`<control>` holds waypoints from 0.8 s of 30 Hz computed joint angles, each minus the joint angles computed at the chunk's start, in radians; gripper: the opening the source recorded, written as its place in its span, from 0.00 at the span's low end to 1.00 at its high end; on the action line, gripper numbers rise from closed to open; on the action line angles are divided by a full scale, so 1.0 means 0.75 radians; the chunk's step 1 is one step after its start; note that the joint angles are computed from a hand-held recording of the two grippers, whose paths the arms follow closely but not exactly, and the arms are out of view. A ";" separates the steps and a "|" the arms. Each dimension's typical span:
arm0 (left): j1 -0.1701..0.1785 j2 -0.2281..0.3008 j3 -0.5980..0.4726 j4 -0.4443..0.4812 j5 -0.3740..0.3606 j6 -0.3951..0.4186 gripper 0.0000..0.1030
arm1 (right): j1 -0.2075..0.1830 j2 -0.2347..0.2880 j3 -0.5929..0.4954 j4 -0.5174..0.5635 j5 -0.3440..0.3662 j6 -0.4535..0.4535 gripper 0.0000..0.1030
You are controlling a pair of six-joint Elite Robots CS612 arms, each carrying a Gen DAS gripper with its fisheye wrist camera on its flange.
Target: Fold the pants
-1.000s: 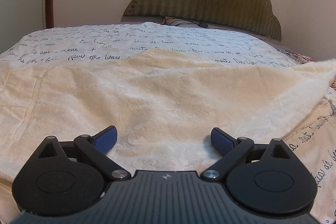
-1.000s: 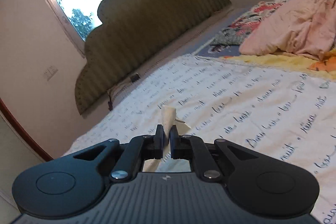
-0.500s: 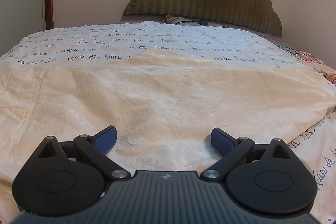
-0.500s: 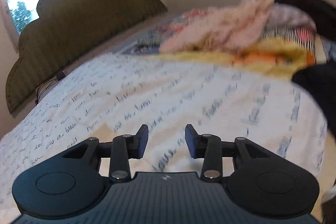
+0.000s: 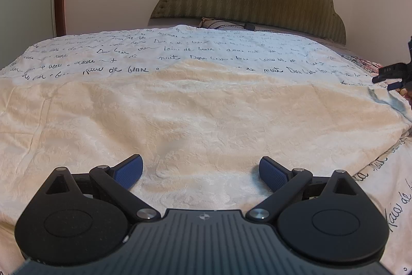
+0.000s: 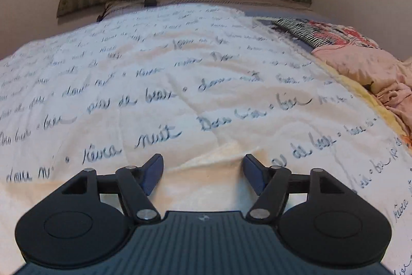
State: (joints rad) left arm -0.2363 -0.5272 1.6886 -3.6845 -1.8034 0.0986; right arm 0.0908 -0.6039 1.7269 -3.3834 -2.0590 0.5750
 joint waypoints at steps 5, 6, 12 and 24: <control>0.000 0.002 -0.002 0.000 -0.003 0.000 0.97 | -0.035 -0.054 0.116 -0.200 -0.090 0.209 0.68; 0.001 0.003 -0.003 0.000 -0.005 -0.002 0.97 | -0.062 -0.075 0.138 -0.169 0.011 0.197 0.68; -0.001 0.003 -0.003 0.001 0.000 0.001 0.98 | -0.105 -0.051 0.145 -0.172 0.215 0.134 0.34; -0.005 0.003 -0.003 0.005 0.012 0.010 0.99 | -0.080 -0.015 0.072 -0.172 0.058 0.099 0.06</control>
State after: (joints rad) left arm -0.2401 -0.5249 1.6863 -3.6810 -1.7945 0.1063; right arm 0.0311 -0.6150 1.7808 -3.5127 -2.0156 0.6493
